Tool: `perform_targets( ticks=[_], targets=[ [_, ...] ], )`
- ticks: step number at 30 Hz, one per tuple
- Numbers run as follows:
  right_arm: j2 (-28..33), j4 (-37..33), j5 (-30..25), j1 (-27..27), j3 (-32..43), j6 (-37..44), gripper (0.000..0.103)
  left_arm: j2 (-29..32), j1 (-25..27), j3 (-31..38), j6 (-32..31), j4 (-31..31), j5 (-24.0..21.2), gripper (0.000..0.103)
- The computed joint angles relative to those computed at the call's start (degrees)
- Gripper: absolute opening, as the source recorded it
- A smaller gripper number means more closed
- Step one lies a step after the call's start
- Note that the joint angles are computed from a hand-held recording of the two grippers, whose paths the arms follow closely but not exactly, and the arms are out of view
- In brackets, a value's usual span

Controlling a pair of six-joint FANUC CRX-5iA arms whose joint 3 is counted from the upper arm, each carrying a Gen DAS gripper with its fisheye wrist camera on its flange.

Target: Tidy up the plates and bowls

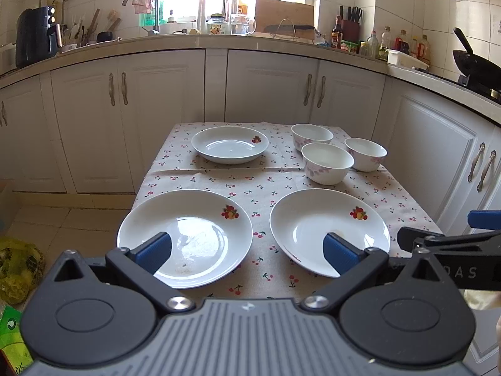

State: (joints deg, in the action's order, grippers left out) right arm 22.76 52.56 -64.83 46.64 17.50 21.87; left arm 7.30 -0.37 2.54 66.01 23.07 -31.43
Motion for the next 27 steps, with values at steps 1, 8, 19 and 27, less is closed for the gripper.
perform_targets(
  ticks=[1, 8, 19, 27],
  targets=[
    [-0.14, 0.26, 0.26, 0.00, -0.29, -0.55, 0.103, -0.01, 0.01, -0.08, -0.16, 0.27, 0.04, 0.102],
    [-1.27, -0.20, 1.53, -0.27, -1.34, -1.99, 0.103, -0.09, -0.11, -0.08, -0.01, -0.22, 0.06, 0.102],
    [-1.46, -0.21, 2.07, -0.27, -1.63, -2.12, 0.103, -0.21, -0.45, -0.27, 0.93, -0.84, 0.81, 0.102],
    [-1.55, -0.12, 2.06, -0.25, -1.76, -2.21, 0.103, -0.26, -0.27, -0.34, 0.60, -0.44, 0.74, 0.102]
  ],
)
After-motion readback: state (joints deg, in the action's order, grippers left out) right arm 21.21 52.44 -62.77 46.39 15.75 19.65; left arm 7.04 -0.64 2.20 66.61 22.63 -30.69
